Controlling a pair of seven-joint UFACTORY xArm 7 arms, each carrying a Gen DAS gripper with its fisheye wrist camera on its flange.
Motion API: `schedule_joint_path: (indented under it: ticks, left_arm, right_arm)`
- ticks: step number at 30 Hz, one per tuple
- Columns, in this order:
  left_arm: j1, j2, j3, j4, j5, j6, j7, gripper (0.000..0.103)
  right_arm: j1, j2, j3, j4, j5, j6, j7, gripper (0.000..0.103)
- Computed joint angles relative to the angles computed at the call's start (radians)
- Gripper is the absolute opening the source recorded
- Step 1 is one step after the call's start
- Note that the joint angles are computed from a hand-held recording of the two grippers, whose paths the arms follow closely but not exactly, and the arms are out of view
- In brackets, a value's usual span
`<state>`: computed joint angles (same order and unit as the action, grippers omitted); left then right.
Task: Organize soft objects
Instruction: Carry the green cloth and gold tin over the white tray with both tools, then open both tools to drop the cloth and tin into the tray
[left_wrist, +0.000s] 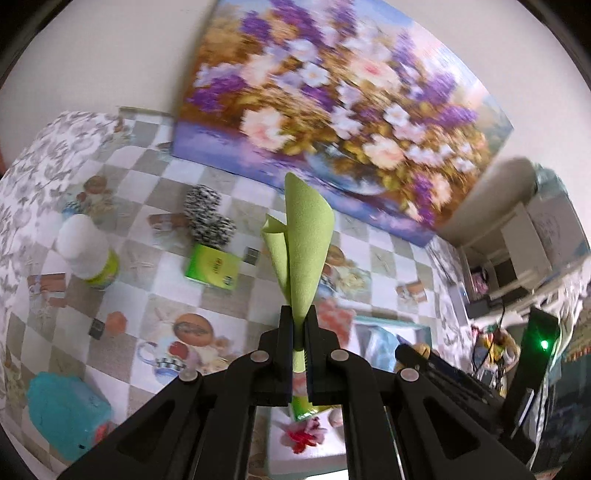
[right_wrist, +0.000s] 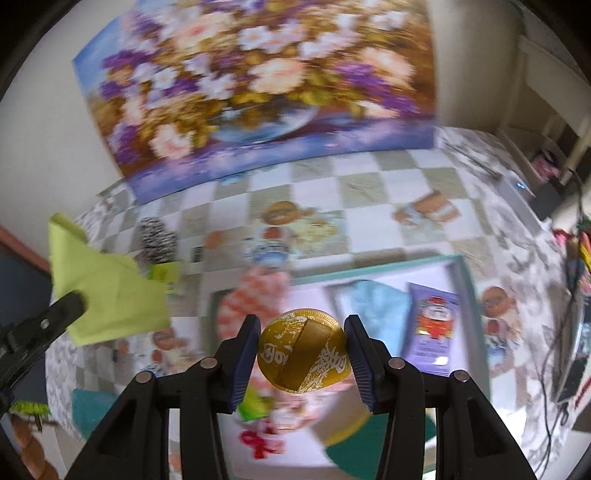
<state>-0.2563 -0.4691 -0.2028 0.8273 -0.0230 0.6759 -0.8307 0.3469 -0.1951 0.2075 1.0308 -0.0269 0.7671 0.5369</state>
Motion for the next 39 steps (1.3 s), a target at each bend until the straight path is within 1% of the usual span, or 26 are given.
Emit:
schedule_joint_path:
  ticks: [4, 9, 14, 16, 20, 25, 29, 32, 35, 39]
  left_arm:
    - [-0.034, 0.07, -0.017, 0.042, -0.011, 0.0, 0.021, 0.005]
    - [-0.099, 0.167, -0.011, 0.088, -0.07, -0.038, 0.089, 0.005]
    - [-0.131, 0.277, -0.013, 0.124, -0.107, -0.014, 0.115, 0.005]
    - [-0.136, 0.31, -0.012, 0.127, -0.113, 0.003, 0.116, 0.005]
    - [-0.137, 0.363, -0.015, 0.125, -0.08, 0.046, 0.08, 0.005]
    - [-0.141, 0.369, -0.009, 0.108, -0.074, 0.045, 0.076, 0.006]
    - [-0.142, 0.372, -0.01, 0.134, -0.056, 0.087, 0.067, 0.006]
    - [-0.142, 0.373, -0.011, 0.154, -0.037, 0.124, 0.054, 0.011]
    - [-0.141, 0.363, -0.011, 0.158, -0.022, 0.144, 0.053, 0.017]
    - [-0.138, 0.346, -0.011, 0.165, -0.012, 0.152, 0.05, 0.035]
  right_arm:
    - [-0.028, -0.009, -0.024, -0.033, -0.003, 0.021, 0.011, 0.051]
    - [-0.051, -0.011, -0.047, -0.077, 0.036, 0.03, 0.0, 0.051]
    - [-0.06, 0.014, -0.052, -0.094, 0.06, 0.042, -0.019, 0.052]
    - [-0.059, 0.029, -0.054, -0.095, 0.076, 0.045, -0.032, 0.052]
    - [-0.057, 0.049, -0.054, -0.1, 0.092, 0.046, -0.047, 0.052]
    - [-0.055, 0.061, -0.052, -0.098, 0.092, 0.045, -0.049, 0.052]
    - [-0.054, 0.064, -0.048, -0.081, 0.074, 0.064, -0.046, 0.054]
    - [-0.053, 0.066, -0.047, -0.071, 0.063, 0.066, -0.046, 0.058]
    - [-0.054, 0.067, -0.047, -0.065, 0.052, 0.072, -0.042, 0.058]
    - [-0.055, 0.059, -0.05, -0.064, 0.055, 0.071, -0.045, 0.058]
